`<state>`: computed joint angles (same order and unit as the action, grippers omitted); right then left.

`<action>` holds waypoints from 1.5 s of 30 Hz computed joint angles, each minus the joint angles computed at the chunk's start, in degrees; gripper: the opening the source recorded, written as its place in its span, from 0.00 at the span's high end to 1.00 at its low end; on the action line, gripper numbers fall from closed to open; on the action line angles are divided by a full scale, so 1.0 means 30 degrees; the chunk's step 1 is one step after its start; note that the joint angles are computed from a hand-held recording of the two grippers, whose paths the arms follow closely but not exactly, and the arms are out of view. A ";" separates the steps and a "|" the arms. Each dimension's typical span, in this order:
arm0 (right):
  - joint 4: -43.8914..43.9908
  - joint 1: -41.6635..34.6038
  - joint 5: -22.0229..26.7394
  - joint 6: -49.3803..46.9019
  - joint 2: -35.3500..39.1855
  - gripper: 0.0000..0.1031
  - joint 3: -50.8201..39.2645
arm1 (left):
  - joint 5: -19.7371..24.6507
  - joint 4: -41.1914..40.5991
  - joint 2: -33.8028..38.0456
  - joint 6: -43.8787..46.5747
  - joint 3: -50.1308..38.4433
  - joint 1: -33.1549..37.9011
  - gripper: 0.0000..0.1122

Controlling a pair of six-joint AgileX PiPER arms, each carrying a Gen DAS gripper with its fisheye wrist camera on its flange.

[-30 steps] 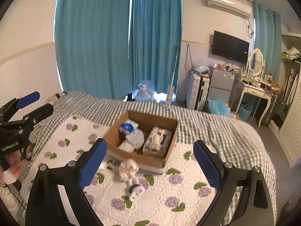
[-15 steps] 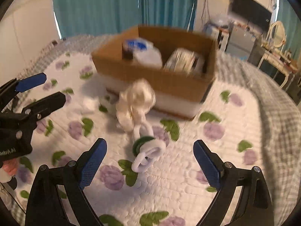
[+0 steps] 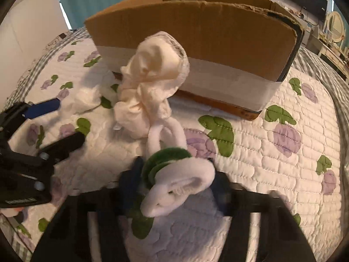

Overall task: Organize soft objects
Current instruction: 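Grasp the white-and-green ring toy with the right tool while the left tool grasps the cream lace scrunchie, then carry the ring toy and scrunchie into the box and open both tools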

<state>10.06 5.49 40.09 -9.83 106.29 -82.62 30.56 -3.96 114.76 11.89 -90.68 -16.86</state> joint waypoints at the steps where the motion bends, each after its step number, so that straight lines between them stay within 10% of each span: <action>1: 0.0283 -0.0129 -0.0090 -0.0220 -0.0327 0.64 0.0323 | 0.0085 -0.0068 -0.0042 -0.0048 0.0056 -0.0027 0.25; 10: 0.1184 -0.1889 -0.1201 -0.0574 -0.2725 0.67 0.1799 | 0.0990 -0.0226 -0.0545 -0.1075 -0.0444 -0.1528 0.25; 21: 0.1389 -0.3119 -0.0879 -0.0886 -0.1774 0.67 0.0786 | 0.3434 0.1533 0.5284 -0.4169 -0.8711 -0.2827 0.27; 25: 0.1351 -0.2996 -0.1056 -0.1088 -0.1709 0.67 0.0782 | 0.3433 0.1691 0.5930 -0.4780 -0.9665 -0.2651 0.44; 32: 0.0393 -0.2773 -0.1589 -0.0300 -0.2154 0.67 0.1370 | 0.3077 -0.1242 0.4419 -0.2202 -0.7952 -0.2130 0.74; 45: -0.1053 -0.1882 0.0083 0.1182 -0.5719 0.67 0.1185 | 0.3057 -0.1647 0.0002 -0.0520 -0.5643 -0.1927 0.74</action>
<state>6.91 -0.15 40.34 -6.29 89.13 -79.07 39.73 -8.90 114.76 10.33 -107.61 -22.64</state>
